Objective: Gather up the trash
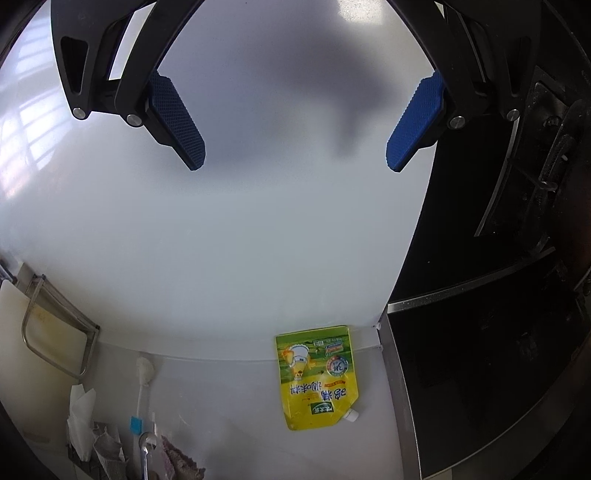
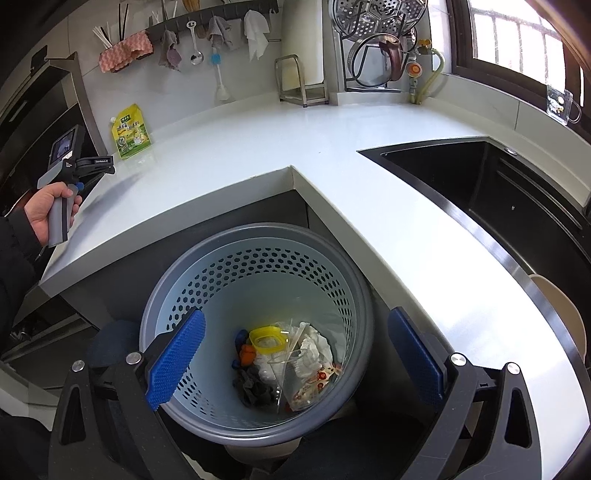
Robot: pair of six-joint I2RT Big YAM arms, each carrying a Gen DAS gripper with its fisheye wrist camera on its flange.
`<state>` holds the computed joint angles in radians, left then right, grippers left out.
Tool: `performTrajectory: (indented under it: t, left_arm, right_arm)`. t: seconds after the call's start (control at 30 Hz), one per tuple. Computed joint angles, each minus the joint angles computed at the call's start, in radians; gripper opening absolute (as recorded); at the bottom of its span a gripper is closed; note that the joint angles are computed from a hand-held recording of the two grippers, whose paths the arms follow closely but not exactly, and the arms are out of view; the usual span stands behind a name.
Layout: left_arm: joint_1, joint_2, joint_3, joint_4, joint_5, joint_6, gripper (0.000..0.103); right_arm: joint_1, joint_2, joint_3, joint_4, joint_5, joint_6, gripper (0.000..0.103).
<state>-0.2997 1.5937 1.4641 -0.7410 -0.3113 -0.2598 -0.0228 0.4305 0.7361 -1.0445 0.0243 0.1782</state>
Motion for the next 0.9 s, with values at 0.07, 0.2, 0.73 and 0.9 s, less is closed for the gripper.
performTrajectory:
  t: [0.07,0.2,0.73,0.9]
  left_arm:
    - [0.000,0.006,0.004,0.000,-0.006,0.006,0.097]
    - [0.002,0.019,0.018,-0.013,0.002,-0.001,0.097]
    - [-0.018,0.018,0.037,-0.041,-0.002,0.001,0.097]
    - [-0.095,-0.082,-0.034,-0.003,-0.008,0.032,0.097]
  right_arm:
    - [0.013,0.004,0.002,0.003,0.005,0.001,0.094]
    - [0.015,0.010,0.003,-0.002,0.011,-0.001,0.094]
    - [0.018,0.032,0.011,-0.004,0.022,-0.006,0.094]
    - [0.021,0.036,0.014,-0.002,0.028,-0.003,0.094]
